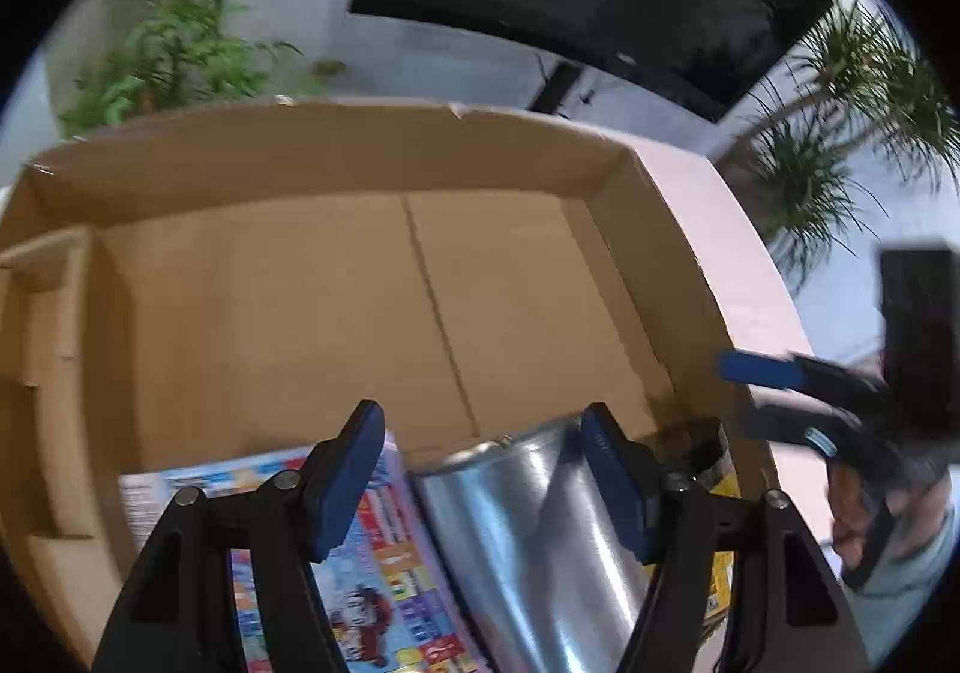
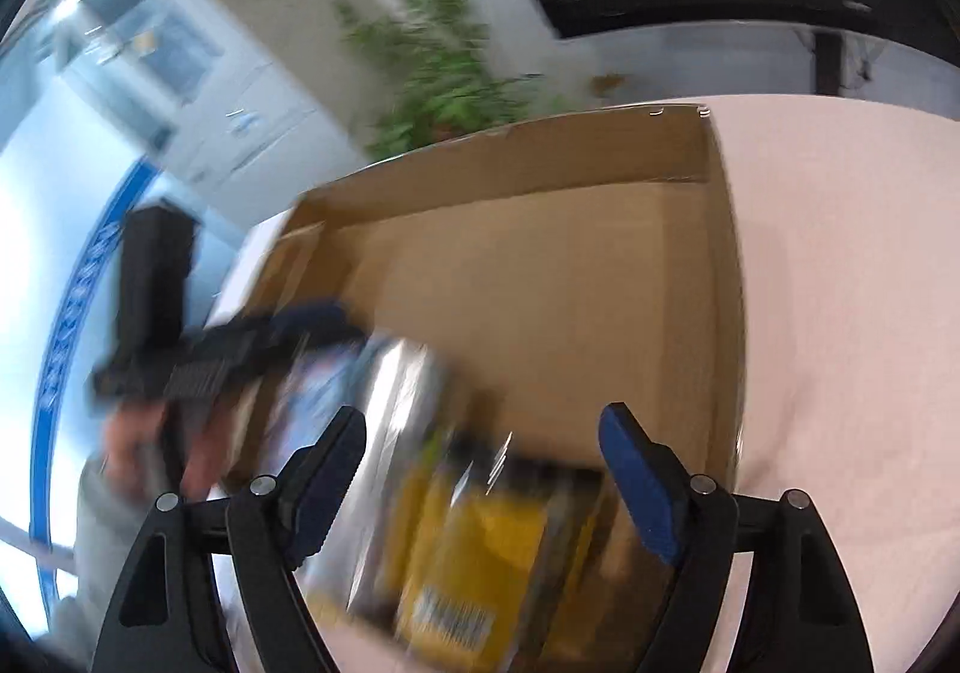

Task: Organize rigid objects
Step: 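Place the yellow jar in the tray beside the silver can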

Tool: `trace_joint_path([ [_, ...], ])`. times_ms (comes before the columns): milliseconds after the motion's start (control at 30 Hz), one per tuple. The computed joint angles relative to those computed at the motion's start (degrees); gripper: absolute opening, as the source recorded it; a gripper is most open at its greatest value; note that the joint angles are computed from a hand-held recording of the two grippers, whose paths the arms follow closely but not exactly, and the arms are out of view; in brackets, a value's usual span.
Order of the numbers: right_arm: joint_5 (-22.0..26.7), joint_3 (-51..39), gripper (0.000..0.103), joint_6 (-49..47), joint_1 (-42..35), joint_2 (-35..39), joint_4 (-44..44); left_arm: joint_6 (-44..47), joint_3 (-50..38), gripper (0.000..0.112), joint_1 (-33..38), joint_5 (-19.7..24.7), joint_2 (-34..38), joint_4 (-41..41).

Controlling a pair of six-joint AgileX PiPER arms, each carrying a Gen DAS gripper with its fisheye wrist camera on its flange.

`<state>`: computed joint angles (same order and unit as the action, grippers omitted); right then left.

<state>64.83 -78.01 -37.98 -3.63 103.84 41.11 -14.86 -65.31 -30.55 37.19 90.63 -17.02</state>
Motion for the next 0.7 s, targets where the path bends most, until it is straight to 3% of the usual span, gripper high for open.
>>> trace_joint_path([
  [33,0.67,-1.99,0.057,1.77,0.92,2.42,-0.59,1.91,0.25,0.067,-0.45,-0.03,0.33,-1.69],
  [67,1.05,-2.82,0.054,3.04,2.32,3.84,-1.12,2.53,0.09,0.067,-1.03,0.31,0.49,-2.04],
  [167,-1.98,1.55,0.054,2.25,5.83,2.66,-2.48,0.94,0.27,0.067,-2.75,1.02,0.04,0.54],
  [300,-3.90,7.23,0.059,1.24,5.59,-1.24,-0.40,-5.14,0.76,0.065,-5.78,1.49,-1.83,7.16],
  [367,-3.54,10.41,0.072,-1.77,1.93,-5.35,2.93,-11.06,0.66,0.065,-7.83,2.07,-3.91,12.77],
  [400,-4.23,12.76,0.083,-2.72,0.83,-8.42,3.27,-15.99,2.45,0.066,-9.60,1.93,-7.20,17.20],
  [500,-2.68,18.60,0.095,-8.23,-6.60,-19.88,4.30,-28.52,7.78,0.068,-14.68,3.62,-16.29,28.97],
  [533,-1.42,21.38,0.099,-11.00,-10.21,-24.57,3.34,-33.74,9.72,0.069,-17.04,6.47,-19.63,33.54],
  [600,-1.84,25.27,0.099,-13.64,-13.68,-29.78,1.95,-41.98,13.87,0.069,-21.66,11.60,-25.16,38.90],
  [700,-4.91,30.48,0.093,-13.13,-16.82,-33.82,-3.46,-47.45,19.74,0.068,-24.62,11.87,-29.31,38.69],
])
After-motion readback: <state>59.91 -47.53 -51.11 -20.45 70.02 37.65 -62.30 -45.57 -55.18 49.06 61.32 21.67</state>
